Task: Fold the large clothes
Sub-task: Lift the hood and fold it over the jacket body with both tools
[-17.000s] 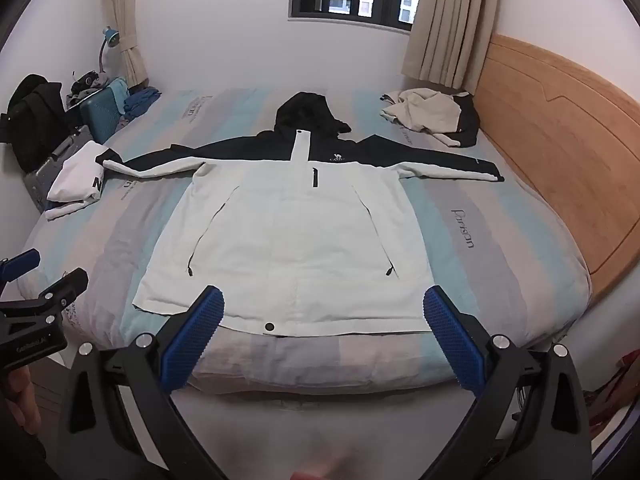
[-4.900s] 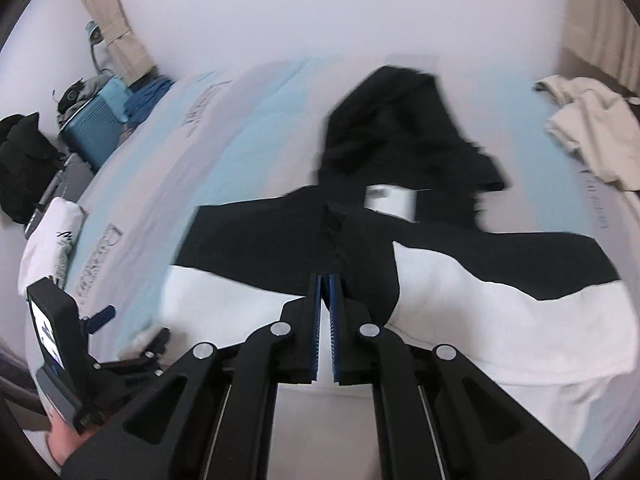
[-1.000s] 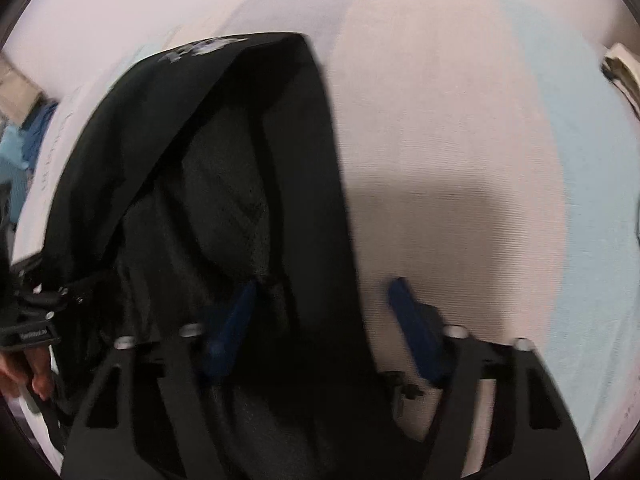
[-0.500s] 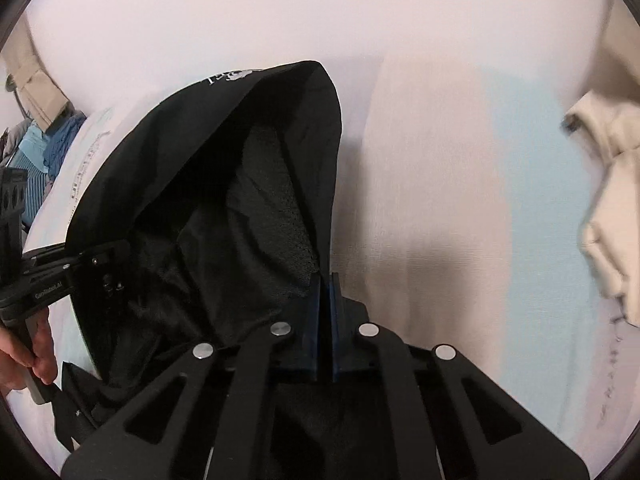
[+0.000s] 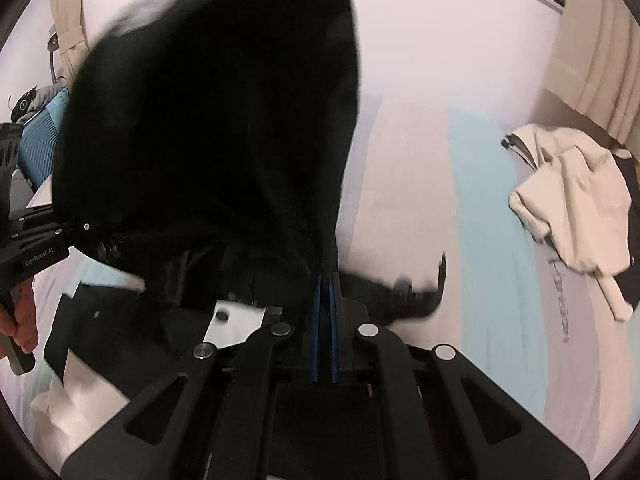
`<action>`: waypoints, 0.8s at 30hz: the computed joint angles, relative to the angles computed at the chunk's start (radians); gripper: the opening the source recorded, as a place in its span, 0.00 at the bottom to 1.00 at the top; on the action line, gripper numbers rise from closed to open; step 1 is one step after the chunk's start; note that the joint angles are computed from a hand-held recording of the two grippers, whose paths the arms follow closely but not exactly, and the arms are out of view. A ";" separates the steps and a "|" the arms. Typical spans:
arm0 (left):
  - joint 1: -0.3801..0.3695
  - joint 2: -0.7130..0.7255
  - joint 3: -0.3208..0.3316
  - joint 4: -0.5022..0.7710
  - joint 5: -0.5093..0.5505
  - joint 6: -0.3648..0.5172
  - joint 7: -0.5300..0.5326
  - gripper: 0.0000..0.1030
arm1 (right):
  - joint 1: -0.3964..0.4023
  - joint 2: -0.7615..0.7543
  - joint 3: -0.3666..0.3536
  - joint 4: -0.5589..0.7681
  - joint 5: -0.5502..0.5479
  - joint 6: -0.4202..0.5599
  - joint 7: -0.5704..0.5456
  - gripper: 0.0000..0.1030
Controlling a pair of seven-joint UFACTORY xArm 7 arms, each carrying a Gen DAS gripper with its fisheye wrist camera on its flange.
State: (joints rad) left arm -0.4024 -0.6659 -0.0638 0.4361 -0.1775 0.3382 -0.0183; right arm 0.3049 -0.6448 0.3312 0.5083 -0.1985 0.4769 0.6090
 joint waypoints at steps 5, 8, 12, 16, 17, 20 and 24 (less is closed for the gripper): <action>0.016 -0.161 -0.040 -0.099 0.018 0.041 -0.064 0.05 | 0.035 -0.102 0.020 -0.083 0.039 0.018 0.087 0.02; 0.008 -0.229 -0.050 -0.137 0.025 0.061 -0.101 0.05 | 0.070 -0.174 0.019 -0.134 0.063 0.047 0.115 0.01; 0.001 -0.304 -0.080 -0.181 0.053 0.081 -0.139 0.05 | 0.089 -0.235 0.014 -0.194 0.069 0.063 0.122 0.01; -0.022 -0.360 -0.091 -0.214 0.080 0.121 -0.153 0.05 | 0.117 -0.286 0.020 -0.229 0.073 0.106 0.129 0.01; -0.027 -0.366 -0.101 -0.220 0.085 0.122 -0.162 0.06 | 0.125 -0.299 0.023 -0.237 0.075 0.117 0.132 0.00; -0.041 -0.415 -0.101 -0.243 0.102 0.155 -0.164 0.06 | 0.147 -0.326 0.041 -0.253 0.073 0.151 0.143 0.00; -0.053 -0.417 -0.131 -0.249 0.115 0.167 -0.201 0.06 | 0.200 -0.371 0.066 -0.285 0.073 0.191 0.160 0.00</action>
State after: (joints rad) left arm -0.4555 -1.0825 -0.1948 0.1875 -0.0624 0.5050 -0.2192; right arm 0.5049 -1.0159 0.3974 0.2236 -0.1255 0.6675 0.7689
